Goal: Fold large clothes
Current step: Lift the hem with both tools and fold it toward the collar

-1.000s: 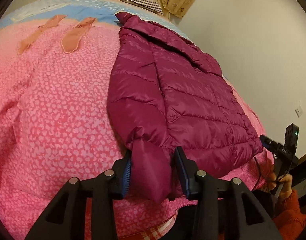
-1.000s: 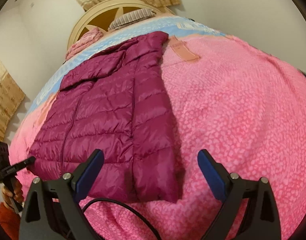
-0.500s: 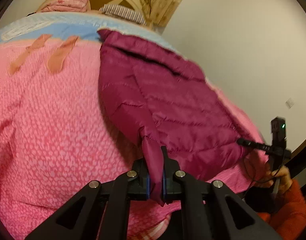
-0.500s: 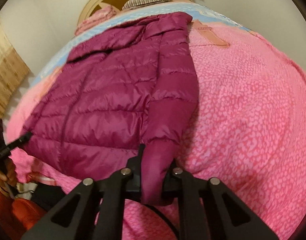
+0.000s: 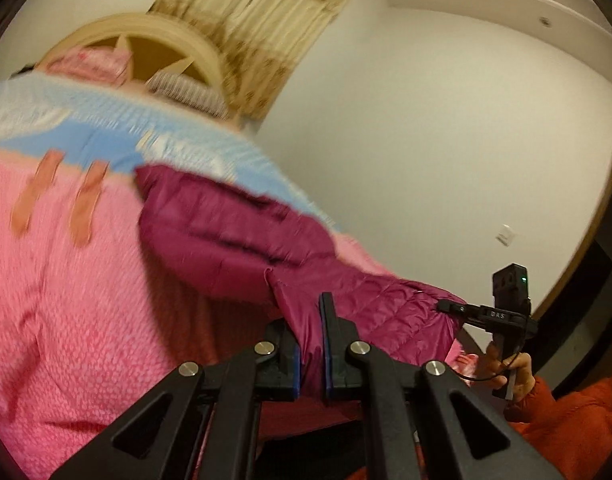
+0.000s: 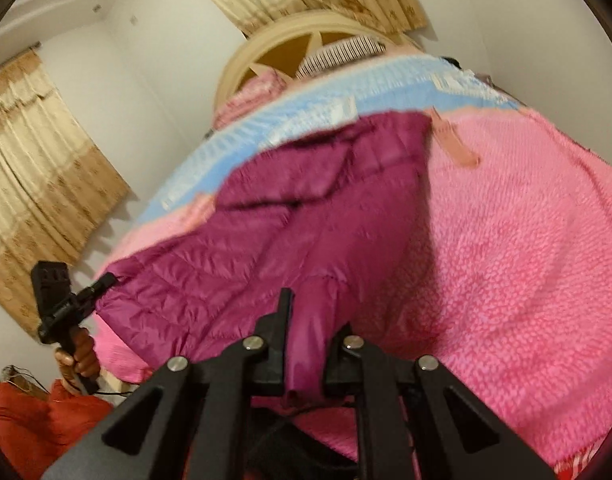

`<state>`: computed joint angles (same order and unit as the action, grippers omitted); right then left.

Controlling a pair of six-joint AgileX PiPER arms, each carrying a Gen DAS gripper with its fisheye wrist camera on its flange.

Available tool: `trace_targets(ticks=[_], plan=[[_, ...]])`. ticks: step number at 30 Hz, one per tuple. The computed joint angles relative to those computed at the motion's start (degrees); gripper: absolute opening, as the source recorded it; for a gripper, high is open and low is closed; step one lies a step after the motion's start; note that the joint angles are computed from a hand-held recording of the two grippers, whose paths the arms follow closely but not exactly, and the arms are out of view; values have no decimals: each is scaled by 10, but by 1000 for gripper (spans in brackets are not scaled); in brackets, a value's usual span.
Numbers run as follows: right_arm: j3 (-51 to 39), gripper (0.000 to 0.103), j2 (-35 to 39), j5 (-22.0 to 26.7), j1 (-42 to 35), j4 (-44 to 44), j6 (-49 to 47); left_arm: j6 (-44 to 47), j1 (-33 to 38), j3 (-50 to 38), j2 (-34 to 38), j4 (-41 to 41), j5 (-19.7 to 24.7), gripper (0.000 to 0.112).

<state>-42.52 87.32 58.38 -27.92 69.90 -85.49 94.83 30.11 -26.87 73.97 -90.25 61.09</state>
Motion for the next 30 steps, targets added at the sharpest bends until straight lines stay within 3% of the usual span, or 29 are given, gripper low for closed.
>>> trace_targets(ticks=[2,6,13,15,19,25,30], plan=[[-10,13,-12,33,-17,11,4,-23,1,-11,-25,7,15,7],[-43,13,-7,86,-39,45,18,-94,-54,-83,-32,6,-59,7],[-193,12,66,8,47,83,102,-211,-113,-259,91,31,-174,7],[-250,12,99,-15,72,82,140,-249,-143,-332,151,54,-236,7],[-389,12,182,-112,148,34,237,-366,-183,-473,274,152,-320,7],[-647,13,375,-159,212,-110,448,-668,-206,-731,480,417,-315,7],[-895,13,552,-131,241,-247,645,-860,-215,-956,634,583,-236,7]])
